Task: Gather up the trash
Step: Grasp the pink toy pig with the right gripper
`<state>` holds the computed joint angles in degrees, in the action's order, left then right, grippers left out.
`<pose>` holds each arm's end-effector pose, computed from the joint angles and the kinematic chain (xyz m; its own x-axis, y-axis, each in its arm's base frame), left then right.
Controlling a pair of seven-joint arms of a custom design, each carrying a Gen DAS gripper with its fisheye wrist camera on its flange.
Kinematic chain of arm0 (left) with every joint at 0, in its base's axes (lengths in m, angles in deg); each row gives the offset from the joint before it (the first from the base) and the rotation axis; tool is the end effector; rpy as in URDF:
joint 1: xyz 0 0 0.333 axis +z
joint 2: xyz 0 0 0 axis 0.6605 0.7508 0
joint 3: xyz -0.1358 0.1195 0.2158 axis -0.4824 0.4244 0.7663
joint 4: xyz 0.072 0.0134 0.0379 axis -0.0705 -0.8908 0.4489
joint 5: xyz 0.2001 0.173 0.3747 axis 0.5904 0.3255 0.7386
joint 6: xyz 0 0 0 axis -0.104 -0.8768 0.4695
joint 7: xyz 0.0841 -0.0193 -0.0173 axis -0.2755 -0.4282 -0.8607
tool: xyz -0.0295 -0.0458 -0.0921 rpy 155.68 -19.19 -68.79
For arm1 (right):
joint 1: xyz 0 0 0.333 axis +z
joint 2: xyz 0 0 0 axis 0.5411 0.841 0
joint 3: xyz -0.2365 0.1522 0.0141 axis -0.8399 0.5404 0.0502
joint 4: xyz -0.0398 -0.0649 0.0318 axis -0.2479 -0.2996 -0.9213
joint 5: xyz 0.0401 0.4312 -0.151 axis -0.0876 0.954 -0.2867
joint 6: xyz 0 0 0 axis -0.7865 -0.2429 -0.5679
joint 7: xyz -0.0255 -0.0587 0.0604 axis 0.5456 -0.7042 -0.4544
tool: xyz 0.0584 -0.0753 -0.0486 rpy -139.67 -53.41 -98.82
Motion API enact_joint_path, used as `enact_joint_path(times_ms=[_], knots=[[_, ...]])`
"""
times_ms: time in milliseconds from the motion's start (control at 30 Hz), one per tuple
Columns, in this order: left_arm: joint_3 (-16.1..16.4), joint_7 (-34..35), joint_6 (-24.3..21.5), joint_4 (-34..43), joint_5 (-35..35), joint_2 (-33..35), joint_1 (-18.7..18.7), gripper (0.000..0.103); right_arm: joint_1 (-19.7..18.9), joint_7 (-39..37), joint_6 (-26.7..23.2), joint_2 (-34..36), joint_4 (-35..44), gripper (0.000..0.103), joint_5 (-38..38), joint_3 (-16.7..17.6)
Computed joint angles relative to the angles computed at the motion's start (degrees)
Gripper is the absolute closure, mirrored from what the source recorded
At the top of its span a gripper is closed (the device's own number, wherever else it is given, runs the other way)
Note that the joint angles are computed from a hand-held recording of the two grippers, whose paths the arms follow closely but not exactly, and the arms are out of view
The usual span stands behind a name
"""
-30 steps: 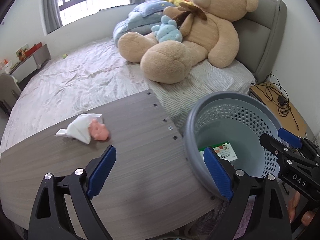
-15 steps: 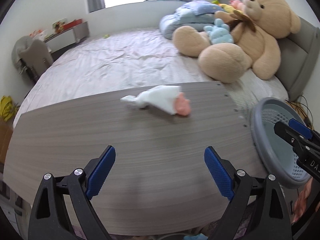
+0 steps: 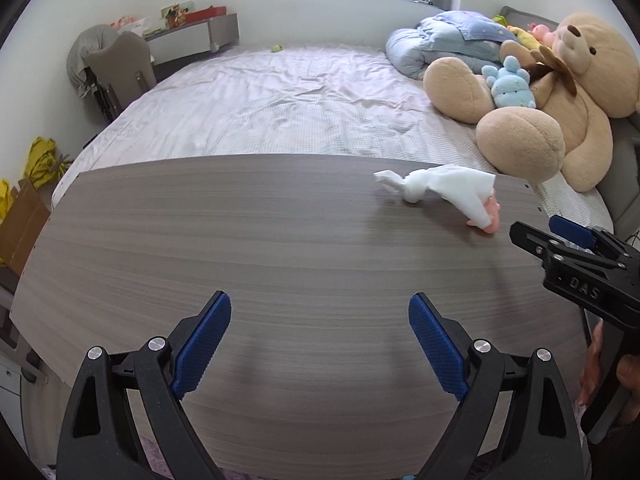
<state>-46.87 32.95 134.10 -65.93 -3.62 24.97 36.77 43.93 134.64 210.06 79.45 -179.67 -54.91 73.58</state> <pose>0.5793 -0.0695 0.4719 -0.1568 -0.9875 0.0186 -0.7756 0.1115 -0.6214 0.5863 0.1974 0.4615 0.0286 -0.9976 -0.0629 -0.7611 0.0190 -0.6484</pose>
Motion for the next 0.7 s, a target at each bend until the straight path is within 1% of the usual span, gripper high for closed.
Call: enact_joint_path(times_ms=[67, 267, 433, 467, 500, 567, 600, 700], knots=[[0.43, 0.50, -0.11, 0.73, -0.75, 0.87, 0.04, 0.014, 0.36, -1.55, -0.89, 2.85, 2.96, 0.030, 1.07, -0.30], [0.53, 1.93, -0.80, 2.72, -2.80, 3.10, 0.55, 0.014, 2.39, -2.53, -4.72, 9.63, 10.53, 0.030, -0.72, -1.99], [0.40, 3.22, -1.21, 3.57, -4.53, 4.10, 1.04, 0.014, 4.27, -2.57, -6.78, 12.98, 14.27, 0.031, -1.79, -3.60], [0.31, 3.35, -1.21, 3.59, -4.69, 4.17, 1.14, 0.014, 4.61, -2.46, -6.92, 13.38, 14.72, 0.035, -2.09, -3.85], [0.20, 3.37, -1.21, 3.59, -4.73, 4.17, 1.24, 0.014, 4.84, -2.97, -7.13, 13.67, 15.07, 0.044, -1.69, -3.98], [0.08, 3.45, -1.20, 3.62, -4.98, 4.19, 1.35, 0.014, 5.15, -4.10, -7.71, 14.03, 15.53, 0.056, -0.68, -4.19], [0.02, 3.48, -1.22, 3.63, -4.96, 4.19, 1.42, 0.014, 5.21, -4.67, -7.71, 13.99, 15.43, 0.060, 0.05, -4.27], [-0.03, 3.75, -0.99, 3.57, -5.15, 4.19, 1.47, 0.014, 5.41, -5.00, -6.95, 12.77, 13.79, 0.065, 1.92, -4.28]])
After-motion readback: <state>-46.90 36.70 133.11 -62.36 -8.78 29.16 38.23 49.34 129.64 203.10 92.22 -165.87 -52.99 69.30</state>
